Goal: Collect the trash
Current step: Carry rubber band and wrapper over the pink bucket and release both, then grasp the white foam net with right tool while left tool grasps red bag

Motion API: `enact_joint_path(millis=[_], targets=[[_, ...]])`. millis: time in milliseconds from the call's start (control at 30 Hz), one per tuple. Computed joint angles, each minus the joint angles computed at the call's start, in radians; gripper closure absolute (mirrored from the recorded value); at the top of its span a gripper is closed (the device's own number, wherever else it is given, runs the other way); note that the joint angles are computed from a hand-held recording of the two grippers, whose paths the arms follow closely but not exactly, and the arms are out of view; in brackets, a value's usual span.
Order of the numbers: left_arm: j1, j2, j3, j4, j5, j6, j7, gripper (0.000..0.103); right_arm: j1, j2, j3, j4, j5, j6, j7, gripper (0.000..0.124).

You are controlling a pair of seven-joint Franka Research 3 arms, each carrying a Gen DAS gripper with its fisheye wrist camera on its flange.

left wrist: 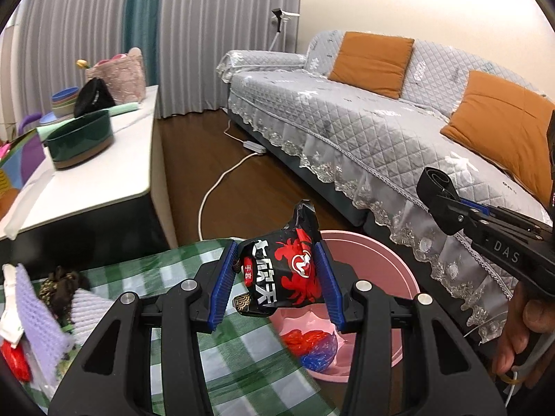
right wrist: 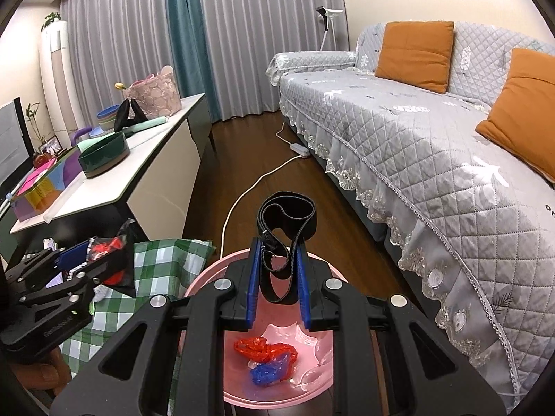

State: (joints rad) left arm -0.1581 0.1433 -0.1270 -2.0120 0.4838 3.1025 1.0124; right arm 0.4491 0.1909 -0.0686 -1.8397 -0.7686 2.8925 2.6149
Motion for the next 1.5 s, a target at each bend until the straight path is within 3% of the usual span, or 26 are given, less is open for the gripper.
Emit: enact_joint_path(millis=[100, 167, 200, 267, 367, 633, 900, 1167, 1267, 1500], targets=[[0.017, 0.026, -0.034, 0.026, -0.051, -0.012, 0.054, 0.058, -0.004, 0.003, 0.001, -0.001, 0.014, 0.0, -0.01, 0.104], [0.057, 0.04, -0.09, 0.034, -0.134, -0.008, 0.141, 0.057, -0.004, 0.005, -0.001, -0.002, 0.018, 0.001, -0.011, 0.1], [0.078, 0.049, -0.12, 0.042, -0.178, -0.009, 0.19, 0.053, -0.005, 0.007, -0.001, -0.001, 0.025, 0.0, -0.016, 0.09], [0.066, 0.062, -0.115, 0.06, -0.197, -0.018, 0.217, 0.048, 0.002, 0.009, -0.007, 0.002, 0.017, -0.013, -0.005, 0.07], [0.08, 0.065, -0.136, 0.062, -0.262, -0.018, 0.26, 0.047, 0.004, 0.009, -0.013, 0.006, -0.002, -0.026, 0.023, 0.066], [0.053, -0.021, -0.084, -0.04, -0.272, -0.005, 0.242, 0.048, 0.006, 0.019, -0.006, 0.021, 0.004, -0.023, 0.036, 0.066], [0.071, -0.204, -0.032, -0.239, -0.259, 0.032, 0.206, 0.058, 0.043, 0.026, 0.0, 0.041, -0.015, 0.014, 0.044, 0.066], [0.082, -0.429, 0.087, -0.441, -0.26, 0.015, 0.27, 0.059, 0.094, 0.058, 0.019, 0.08, 0.044, 0.065, -0.028, 0.066], [0.143, -0.495, 0.095, -0.491, -0.245, 0.006, 0.27, 0.059, 0.113, 0.089, 0.027, 0.108, 0.103, 0.088, -0.106, 0.066], [0.366, -0.524, 0.013, -0.585, -0.189, 0.062, 0.132, 0.059, 0.111, 0.2, 0.103, 0.215, 0.315, 0.079, -0.361, 0.066]])
